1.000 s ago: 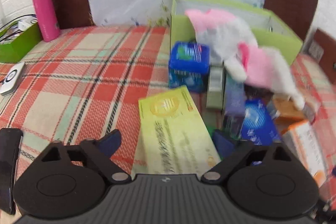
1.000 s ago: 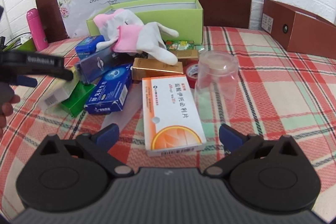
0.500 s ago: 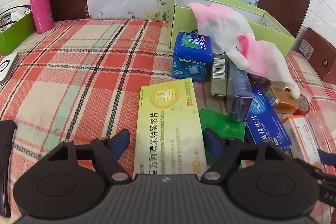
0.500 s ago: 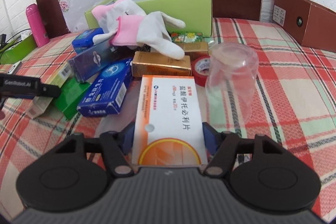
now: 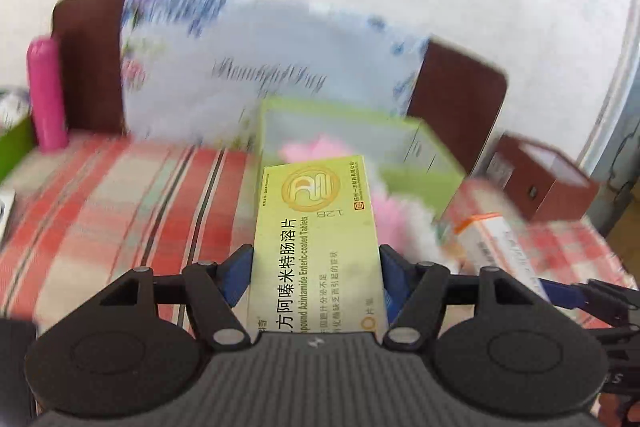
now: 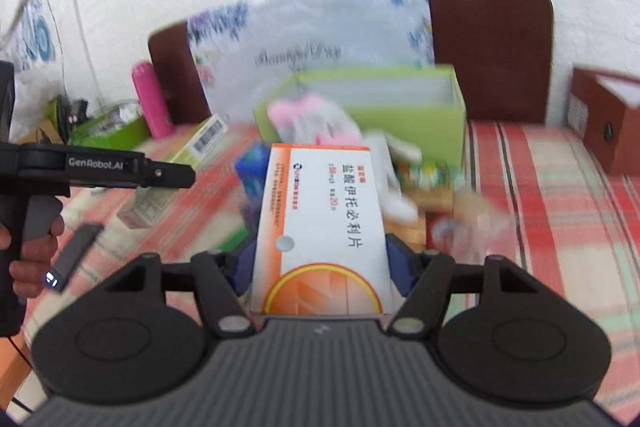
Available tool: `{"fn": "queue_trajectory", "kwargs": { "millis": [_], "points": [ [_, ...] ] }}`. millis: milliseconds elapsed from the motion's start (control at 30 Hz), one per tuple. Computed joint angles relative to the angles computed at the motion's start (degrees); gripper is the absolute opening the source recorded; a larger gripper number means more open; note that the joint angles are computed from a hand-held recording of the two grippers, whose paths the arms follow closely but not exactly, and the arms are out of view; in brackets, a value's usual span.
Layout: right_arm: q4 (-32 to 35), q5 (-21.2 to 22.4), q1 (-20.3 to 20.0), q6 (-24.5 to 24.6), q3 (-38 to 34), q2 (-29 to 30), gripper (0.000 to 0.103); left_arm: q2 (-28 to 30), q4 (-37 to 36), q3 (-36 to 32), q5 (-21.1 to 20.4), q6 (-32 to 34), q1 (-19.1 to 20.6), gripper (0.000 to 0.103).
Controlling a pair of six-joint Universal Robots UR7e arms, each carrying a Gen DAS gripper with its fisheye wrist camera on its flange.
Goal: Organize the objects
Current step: 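Carry both boxes into the lime-green box and open both tools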
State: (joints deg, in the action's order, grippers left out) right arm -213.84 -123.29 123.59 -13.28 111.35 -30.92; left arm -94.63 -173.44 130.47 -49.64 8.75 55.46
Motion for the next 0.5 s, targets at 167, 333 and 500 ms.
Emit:
{"fn": "queue_trajectory", "kwargs": {
  "millis": [167, 333, 500],
  "points": [
    [5.44, -0.29, -0.16, -4.28, -12.11, 0.89, 0.065, 8.28, -4.97, -9.17, -1.84, 5.27, -0.40, 0.069],
    [10.59, -4.32, -1.45, -9.07, -28.04, 7.49, 0.065, 19.11, -4.24, -21.83, -4.45, 5.04, 3.95, 0.070],
    [17.57, -7.75, -4.40, -11.74, -42.02, 14.93, 0.065, 28.01, -0.32, -33.11, -6.01, 4.38, 7.97, 0.070]
  ]
}}
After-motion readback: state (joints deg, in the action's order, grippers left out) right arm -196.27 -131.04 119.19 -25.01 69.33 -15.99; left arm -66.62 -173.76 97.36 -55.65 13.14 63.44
